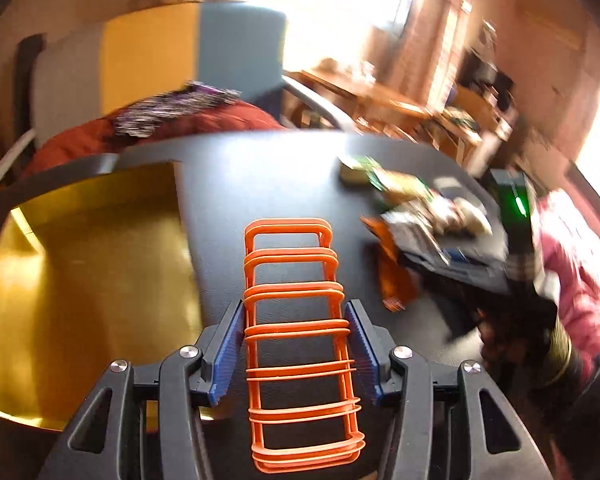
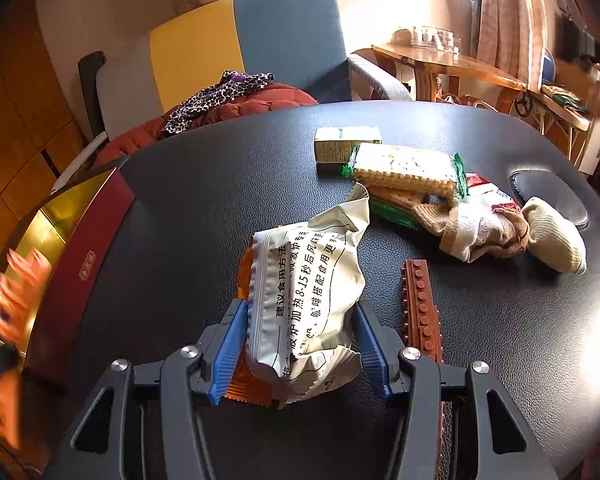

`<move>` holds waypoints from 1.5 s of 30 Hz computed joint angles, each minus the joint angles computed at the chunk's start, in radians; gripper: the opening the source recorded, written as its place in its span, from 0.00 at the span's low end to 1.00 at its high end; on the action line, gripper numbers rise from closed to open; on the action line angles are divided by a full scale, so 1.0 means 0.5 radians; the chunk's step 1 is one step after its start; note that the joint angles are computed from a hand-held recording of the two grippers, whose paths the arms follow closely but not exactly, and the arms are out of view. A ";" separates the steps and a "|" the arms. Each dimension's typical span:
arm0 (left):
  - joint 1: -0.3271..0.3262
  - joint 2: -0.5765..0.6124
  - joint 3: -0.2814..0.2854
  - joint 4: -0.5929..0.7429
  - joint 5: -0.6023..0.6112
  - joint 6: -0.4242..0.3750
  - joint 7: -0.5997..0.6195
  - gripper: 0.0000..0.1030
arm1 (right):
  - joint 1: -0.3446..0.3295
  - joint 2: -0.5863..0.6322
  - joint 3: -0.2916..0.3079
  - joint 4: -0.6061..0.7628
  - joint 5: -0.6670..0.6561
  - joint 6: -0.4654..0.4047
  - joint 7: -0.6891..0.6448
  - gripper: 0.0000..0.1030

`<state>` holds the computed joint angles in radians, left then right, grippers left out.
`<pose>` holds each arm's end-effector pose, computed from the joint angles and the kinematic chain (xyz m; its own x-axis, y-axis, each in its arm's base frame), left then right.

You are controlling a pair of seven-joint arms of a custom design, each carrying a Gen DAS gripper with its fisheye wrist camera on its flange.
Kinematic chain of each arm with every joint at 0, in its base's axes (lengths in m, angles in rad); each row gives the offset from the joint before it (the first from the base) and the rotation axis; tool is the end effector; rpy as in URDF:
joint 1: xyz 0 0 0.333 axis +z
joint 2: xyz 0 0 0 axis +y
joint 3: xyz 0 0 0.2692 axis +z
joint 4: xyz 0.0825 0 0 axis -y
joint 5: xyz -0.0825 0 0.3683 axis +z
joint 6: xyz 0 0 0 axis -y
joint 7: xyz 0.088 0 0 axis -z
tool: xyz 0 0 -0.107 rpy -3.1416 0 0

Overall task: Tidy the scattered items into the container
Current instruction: 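Carry the orange rack into the gold tray and open the left tool while the right tool holds the bag, then carry the white snack bag over the gold tray with the right tool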

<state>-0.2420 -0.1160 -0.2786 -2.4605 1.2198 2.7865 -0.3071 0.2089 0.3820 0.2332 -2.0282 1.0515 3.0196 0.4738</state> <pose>0.3927 -0.2731 0.3278 0.1979 -0.9662 0.1649 -0.7054 -0.2572 -0.6604 0.5622 0.1898 0.2709 0.5018 -0.8541 -0.1368 -0.7069 -0.3138 -0.6339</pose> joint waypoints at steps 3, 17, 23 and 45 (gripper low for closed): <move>0.050 -0.154 0.051 -0.155 -0.129 -0.085 0.059 0.50 | 0.040 0.001 -0.025 -0.007 -0.060 0.032 0.048 0.53; 0.311 -0.221 0.143 -0.467 -0.527 -0.227 0.245 0.50 | 0.126 0.015 -0.082 -0.030 -0.417 0.118 0.325 0.53; 0.334 -0.149 0.141 -0.480 -0.531 -0.217 0.198 0.50 | 0.153 0.020 -0.102 -0.036 -0.535 0.138 0.433 0.53; 0.344 -0.560 -0.044 -0.730 -0.377 0.025 -0.274 0.55 | 0.034 0.113 -0.016 0.051 -0.544 -0.042 0.586 0.64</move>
<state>-0.0702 -0.3959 -0.3003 -2.8254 1.0316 2.7991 -0.4443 0.2257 0.4383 0.2253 -2.0027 0.7798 2.9983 0.7668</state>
